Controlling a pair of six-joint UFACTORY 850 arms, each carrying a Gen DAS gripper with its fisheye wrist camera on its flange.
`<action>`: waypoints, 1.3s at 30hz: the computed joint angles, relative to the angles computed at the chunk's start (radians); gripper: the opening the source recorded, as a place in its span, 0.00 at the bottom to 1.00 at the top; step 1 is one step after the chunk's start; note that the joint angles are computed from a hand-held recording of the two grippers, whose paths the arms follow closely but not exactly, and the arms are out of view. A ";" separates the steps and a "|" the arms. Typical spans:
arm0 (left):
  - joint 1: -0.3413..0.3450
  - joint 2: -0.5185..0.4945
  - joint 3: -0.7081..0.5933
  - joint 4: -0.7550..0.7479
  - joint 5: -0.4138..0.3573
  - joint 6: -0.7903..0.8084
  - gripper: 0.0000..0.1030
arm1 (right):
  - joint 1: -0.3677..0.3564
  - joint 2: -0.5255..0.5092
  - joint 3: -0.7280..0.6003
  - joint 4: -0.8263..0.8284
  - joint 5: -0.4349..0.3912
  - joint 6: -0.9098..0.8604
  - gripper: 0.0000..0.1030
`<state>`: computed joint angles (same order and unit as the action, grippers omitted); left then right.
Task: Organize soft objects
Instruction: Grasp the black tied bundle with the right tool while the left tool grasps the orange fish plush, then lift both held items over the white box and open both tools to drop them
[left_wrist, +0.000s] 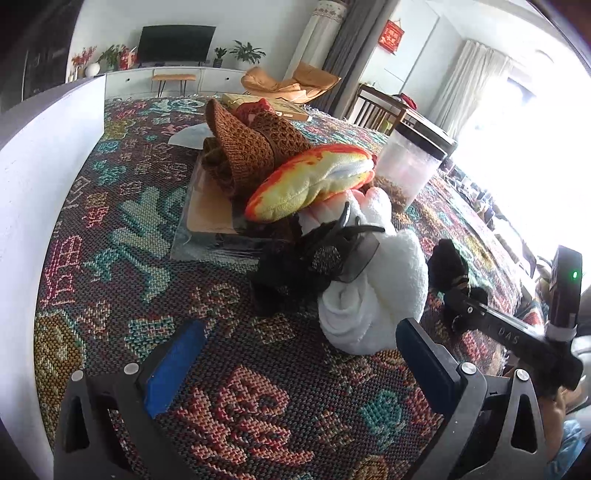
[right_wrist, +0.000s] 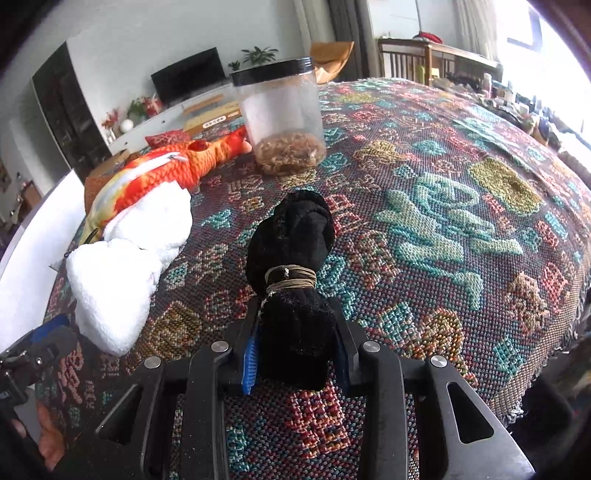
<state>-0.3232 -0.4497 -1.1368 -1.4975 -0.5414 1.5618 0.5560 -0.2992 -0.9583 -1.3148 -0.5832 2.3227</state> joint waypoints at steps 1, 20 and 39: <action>-0.003 0.003 -0.013 0.005 0.004 -0.022 1.00 | -0.002 0.003 0.004 -0.001 0.004 0.004 0.35; -0.148 -0.225 -0.566 0.805 -0.041 -0.769 0.27 | 0.049 0.202 0.262 -0.219 -0.016 0.333 0.34; 0.348 0.219 -0.117 0.342 -0.048 -0.362 0.29 | 0.125 0.162 -0.026 -0.943 0.257 0.796 0.34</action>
